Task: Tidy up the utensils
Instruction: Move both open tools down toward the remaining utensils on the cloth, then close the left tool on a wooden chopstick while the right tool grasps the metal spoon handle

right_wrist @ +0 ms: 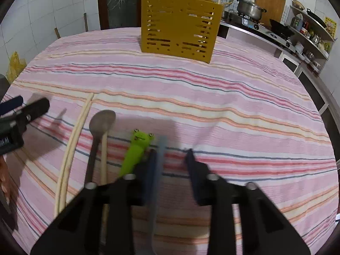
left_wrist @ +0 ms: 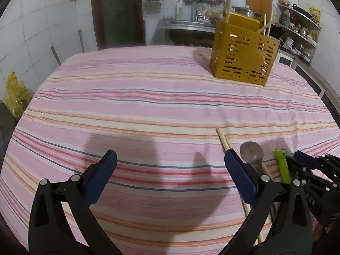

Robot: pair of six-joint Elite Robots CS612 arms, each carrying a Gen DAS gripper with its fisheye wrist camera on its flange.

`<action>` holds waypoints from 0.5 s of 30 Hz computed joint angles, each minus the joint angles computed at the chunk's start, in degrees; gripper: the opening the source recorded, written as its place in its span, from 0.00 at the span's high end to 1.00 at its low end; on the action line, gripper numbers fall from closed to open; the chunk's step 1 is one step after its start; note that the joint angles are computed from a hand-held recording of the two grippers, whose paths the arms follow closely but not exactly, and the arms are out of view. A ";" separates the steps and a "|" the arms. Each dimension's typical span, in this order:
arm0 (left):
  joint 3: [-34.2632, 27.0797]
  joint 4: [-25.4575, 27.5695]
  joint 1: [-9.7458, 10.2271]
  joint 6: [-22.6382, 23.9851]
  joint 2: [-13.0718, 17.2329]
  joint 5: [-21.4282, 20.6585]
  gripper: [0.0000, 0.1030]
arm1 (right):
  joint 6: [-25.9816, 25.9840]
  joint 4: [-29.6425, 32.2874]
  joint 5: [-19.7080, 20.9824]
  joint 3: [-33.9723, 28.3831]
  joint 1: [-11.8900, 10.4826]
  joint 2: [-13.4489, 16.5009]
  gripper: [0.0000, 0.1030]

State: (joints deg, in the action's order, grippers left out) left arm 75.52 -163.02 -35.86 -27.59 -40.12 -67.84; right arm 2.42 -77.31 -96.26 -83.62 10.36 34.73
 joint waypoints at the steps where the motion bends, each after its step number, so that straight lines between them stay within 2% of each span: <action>1: -0.26 0.32 -0.10 0.09 0.16 -0.18 0.05 | 0.03 -0.23 0.18 0.14 -0.05 0.01 0.90; 10: -3.17 5.72 -0.93 0.92 1.63 -0.72 0.05 | -0.71 -0.83 2.16 -0.01 -1.45 0.20 0.91; 15: -4.75 9.36 -0.95 -0.26 2.48 -1.04 0.05 | -0.45 -0.88 3.31 -0.25 -2.17 0.34 0.91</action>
State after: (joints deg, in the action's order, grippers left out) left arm 70.77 -153.66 -36.81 -27.85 -37.64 -68.88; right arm 1.96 -78.19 -92.95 -83.86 8.20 35.07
